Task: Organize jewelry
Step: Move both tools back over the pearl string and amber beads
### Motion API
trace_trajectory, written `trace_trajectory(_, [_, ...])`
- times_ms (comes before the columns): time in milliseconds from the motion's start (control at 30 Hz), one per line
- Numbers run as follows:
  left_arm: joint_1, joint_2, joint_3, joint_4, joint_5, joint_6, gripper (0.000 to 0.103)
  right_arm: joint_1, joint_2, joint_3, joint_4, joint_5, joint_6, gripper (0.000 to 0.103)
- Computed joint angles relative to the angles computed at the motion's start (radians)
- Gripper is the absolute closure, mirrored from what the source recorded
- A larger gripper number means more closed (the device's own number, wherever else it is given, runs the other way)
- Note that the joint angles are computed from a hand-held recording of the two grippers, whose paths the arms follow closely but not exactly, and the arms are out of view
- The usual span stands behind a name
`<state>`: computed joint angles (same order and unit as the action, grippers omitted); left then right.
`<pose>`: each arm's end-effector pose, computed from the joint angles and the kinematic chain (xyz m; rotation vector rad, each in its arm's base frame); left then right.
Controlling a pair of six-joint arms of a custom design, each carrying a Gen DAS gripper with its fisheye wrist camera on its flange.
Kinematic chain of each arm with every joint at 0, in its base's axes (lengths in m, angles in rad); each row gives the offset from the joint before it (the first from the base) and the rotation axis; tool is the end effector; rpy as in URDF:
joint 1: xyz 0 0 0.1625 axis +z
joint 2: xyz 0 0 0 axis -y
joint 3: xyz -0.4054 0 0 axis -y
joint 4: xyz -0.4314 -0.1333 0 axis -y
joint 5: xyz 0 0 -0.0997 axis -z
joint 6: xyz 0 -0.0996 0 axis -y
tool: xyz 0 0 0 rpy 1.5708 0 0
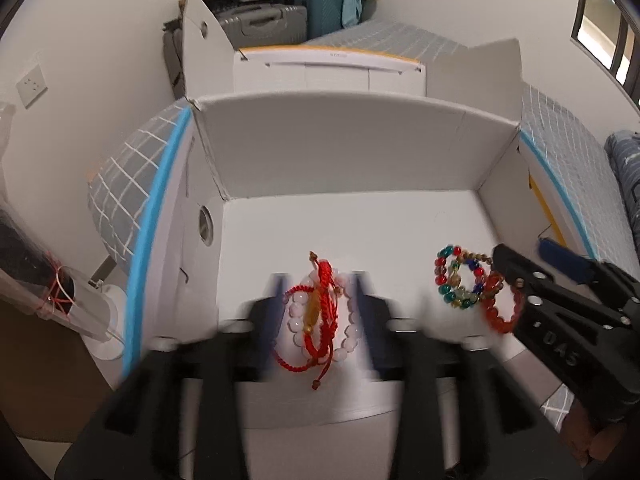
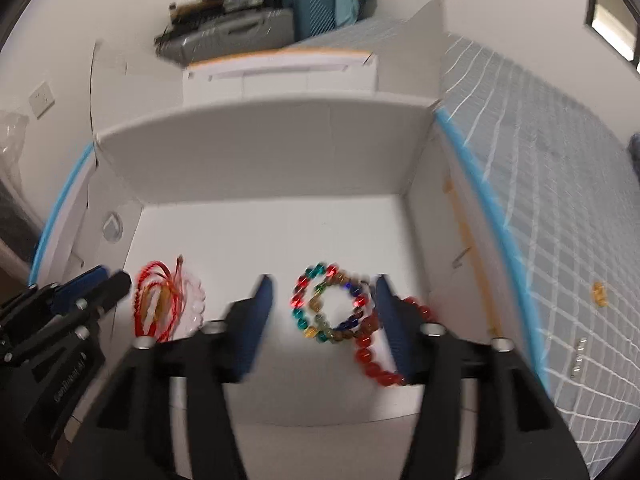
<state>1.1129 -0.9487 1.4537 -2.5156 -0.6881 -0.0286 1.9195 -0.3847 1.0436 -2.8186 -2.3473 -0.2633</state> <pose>-0.1345 -0.7486 0.2685 0.2502 2.2769 -0.7534 0.3464 -0.7670 0.0468 0.4197 -2.2729 0.7351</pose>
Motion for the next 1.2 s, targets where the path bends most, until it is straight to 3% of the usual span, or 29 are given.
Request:
trace_trajectory(133, [-0.033, -0.005, 0.034, -0.115, 0.028, 0.07, 0.023, 0.007, -0.05, 0.047, -0.088, -0.014, -0.035, 0.025])
trace_trajectory(333, [-0.095, 0.007, 0.061, -0.222, -0.042, 0.156, 0.006, -0.003, -0.135, 0.114, -0.214, -0.073, -0.126, 0.009])
trace_trajectory(567, [-0.16, 0.099, 0.034, -0.235, -0.112, 0.183, 0.006, -0.083, -0.276, 0.211, -0.304, -0.143, -0.159, 0.007])
trace_trajectory(700, [-0.19, 0.179, -0.024, -0.16, -0.182, 0.163, 0.006, -0.151, -0.344, 0.253, -0.327, -0.152, -0.176, 0.007])
trace_trajectory(800, [-0.22, 0.256, -0.069, -0.173, -0.183, 0.196, 0.006, -0.203, -0.37, 0.252, -0.301, -0.151, -0.176, 0.007])
trace_trajectory(933, [-0.23, 0.333, -0.143, -0.1, -0.267, 0.162, 0.006, -0.27, -0.397, 0.243, -0.206, -0.11, -0.129, 0.007])
trace_trajectory(1200, [-0.219, 0.522, -0.311, -0.02, -0.287, 0.134, 0.006, -0.372, -0.385, 0.214, -0.116, -0.071, -0.079, 0.007])
